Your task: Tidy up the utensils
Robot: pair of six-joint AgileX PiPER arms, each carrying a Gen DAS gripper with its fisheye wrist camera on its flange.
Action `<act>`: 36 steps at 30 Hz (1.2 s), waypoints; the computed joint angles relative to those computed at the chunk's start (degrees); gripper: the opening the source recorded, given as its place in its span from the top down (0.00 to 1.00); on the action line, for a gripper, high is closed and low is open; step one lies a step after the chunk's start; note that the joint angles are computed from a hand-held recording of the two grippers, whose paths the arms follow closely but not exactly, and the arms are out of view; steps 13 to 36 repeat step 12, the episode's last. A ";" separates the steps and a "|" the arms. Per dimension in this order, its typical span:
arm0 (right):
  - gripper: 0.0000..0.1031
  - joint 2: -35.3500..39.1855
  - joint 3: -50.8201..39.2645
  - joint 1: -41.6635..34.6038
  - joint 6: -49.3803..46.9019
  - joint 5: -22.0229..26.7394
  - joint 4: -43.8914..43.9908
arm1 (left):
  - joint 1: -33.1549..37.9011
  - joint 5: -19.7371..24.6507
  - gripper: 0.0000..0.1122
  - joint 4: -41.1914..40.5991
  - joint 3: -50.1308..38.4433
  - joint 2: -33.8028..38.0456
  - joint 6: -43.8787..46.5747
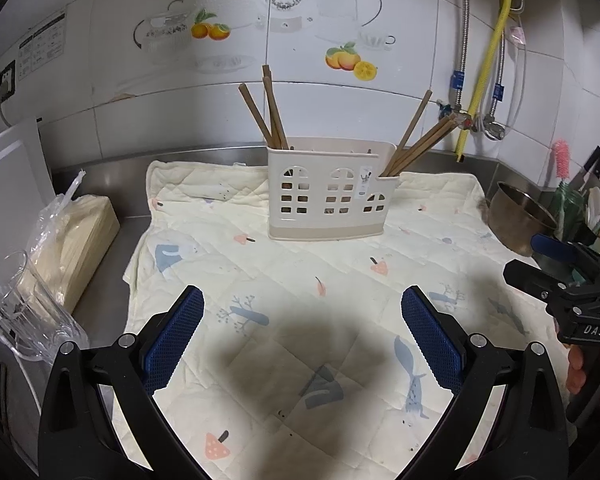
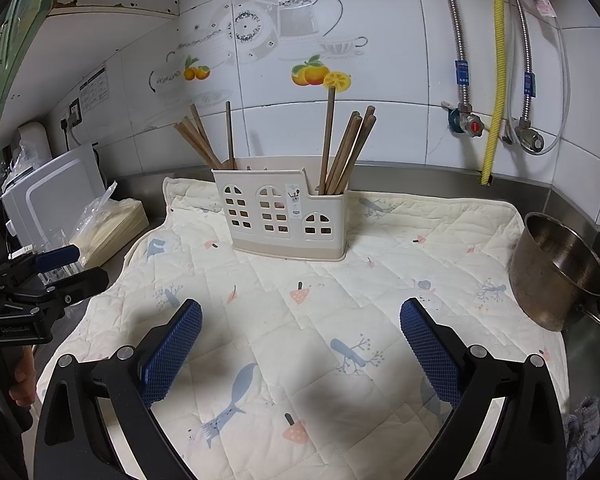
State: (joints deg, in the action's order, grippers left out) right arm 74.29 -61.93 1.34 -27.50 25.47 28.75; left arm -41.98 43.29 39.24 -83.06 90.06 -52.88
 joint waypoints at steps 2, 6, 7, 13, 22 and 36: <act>0.07 0.13 0.09 -0.05 -0.20 -0.11 0.26 | 0.19 0.22 0.13 -0.25 -0.30 0.16 -0.04; 0.07 0.13 0.15 -0.24 -0.29 0.02 0.30 | 0.67 0.26 0.13 -1.47 -0.53 0.41 0.44; 0.07 0.13 0.15 -0.38 -0.59 0.14 0.63 | 0.68 0.31 0.13 -1.52 -0.57 0.49 0.49; 0.07 0.39 -0.09 -0.67 -1.03 0.52 1.07 | 0.75 0.57 0.13 -1.94 -0.84 0.80 0.88; 0.07 0.39 -0.09 -0.67 -1.03 0.52 1.07 | 0.75 0.57 0.13 -1.94 -0.84 0.80 0.88; 0.07 0.39 -0.09 -0.67 -1.03 0.52 1.07 | 0.75 0.57 0.13 -1.94 -0.84 0.80 0.88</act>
